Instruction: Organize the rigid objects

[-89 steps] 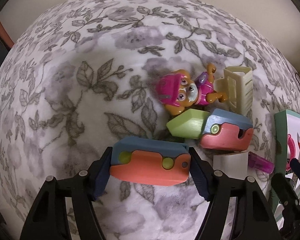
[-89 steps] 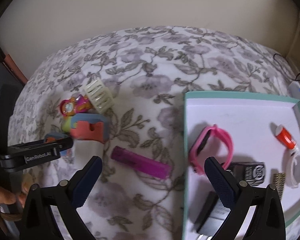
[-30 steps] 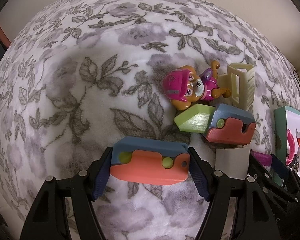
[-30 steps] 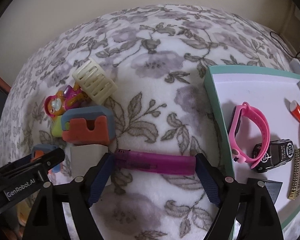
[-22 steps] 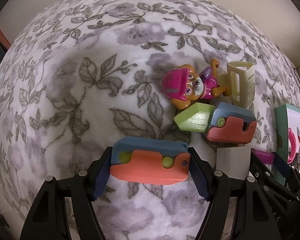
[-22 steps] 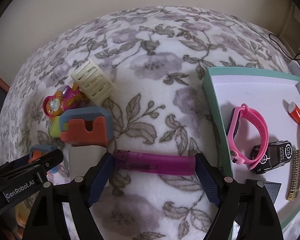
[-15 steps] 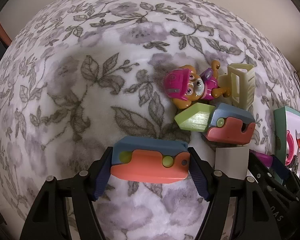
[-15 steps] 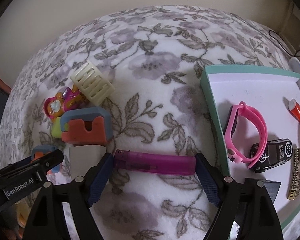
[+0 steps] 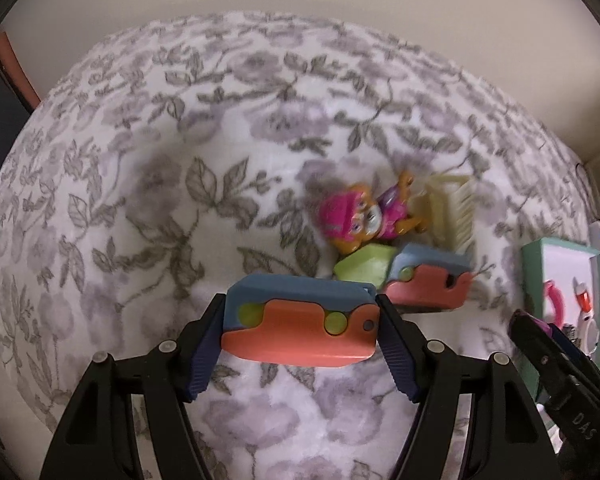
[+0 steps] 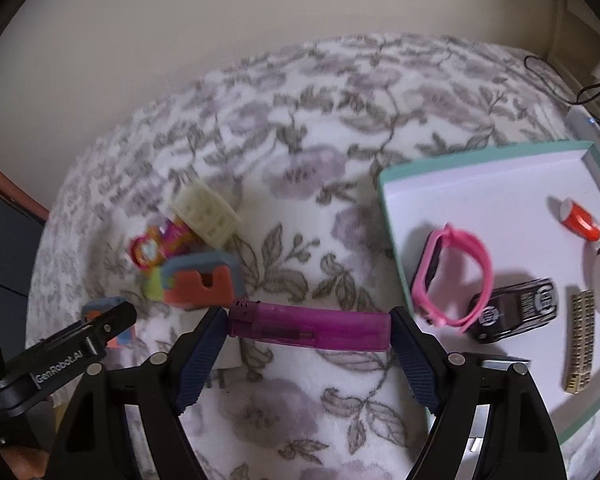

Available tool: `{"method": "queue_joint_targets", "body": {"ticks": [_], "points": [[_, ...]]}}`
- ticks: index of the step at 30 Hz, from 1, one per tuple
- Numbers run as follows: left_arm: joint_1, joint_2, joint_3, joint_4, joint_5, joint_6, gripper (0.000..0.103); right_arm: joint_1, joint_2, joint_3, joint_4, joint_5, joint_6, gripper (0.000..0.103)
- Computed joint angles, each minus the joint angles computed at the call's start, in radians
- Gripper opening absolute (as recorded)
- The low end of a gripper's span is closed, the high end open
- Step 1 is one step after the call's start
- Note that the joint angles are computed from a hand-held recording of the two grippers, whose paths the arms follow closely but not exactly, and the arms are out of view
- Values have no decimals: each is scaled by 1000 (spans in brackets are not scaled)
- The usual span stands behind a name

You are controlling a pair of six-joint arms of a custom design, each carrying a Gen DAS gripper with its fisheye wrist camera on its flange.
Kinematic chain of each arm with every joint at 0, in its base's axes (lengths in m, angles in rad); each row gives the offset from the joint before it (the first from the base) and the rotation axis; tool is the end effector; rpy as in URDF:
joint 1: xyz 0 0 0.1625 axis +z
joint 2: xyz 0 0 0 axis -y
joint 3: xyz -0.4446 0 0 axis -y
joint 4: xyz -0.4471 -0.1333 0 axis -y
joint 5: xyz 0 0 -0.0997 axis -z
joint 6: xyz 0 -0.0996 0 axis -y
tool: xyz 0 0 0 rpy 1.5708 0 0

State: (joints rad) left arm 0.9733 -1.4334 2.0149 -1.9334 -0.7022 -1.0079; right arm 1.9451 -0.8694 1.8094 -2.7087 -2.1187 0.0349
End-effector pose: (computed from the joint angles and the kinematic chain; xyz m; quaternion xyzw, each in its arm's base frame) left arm -0.1183 -0.5459 0.2729 -0.1387 0.8922 -0.2320 0.3619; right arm 0.3189 -0.5892 0.0773 0.1355 -0.9488 0.1478 0.2443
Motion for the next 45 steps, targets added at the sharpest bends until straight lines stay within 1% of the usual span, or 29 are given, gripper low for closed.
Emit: {"method": "queue_joint_targets", "body": {"ticks": [5,11,16,21,27,33,37,40,45], "points": [[-49,-10,9,-65,17,23,73,11,-42,14,-32,4,-18,84],[-95,5,10,-147,34,36,73,2,-101,32,-50,3,-31,84],[-136,44,-7,-179,67,37,73,-9,-140,45,-90,-12,-66,84],[-164,91,-24,-225,71,61,73,-32,-182,51,-109,-17,-67,84],[-181,173,-60,-261,37,101,73,-62,-215,49,-104,-61,-78,84],[-197,266,-110,-262,-5,156,73,-100,-249,48,-84,-86,-59,84],[-205,321,-133,-304,-52,195,73,-118,-264,46,-71,-106,-60,84],[-212,357,-150,-330,-58,215,73,-127,-267,43,-70,-126,-79,84],[-214,405,-179,-362,-80,248,73,-140,-277,46,-74,-140,-87,84]]}}
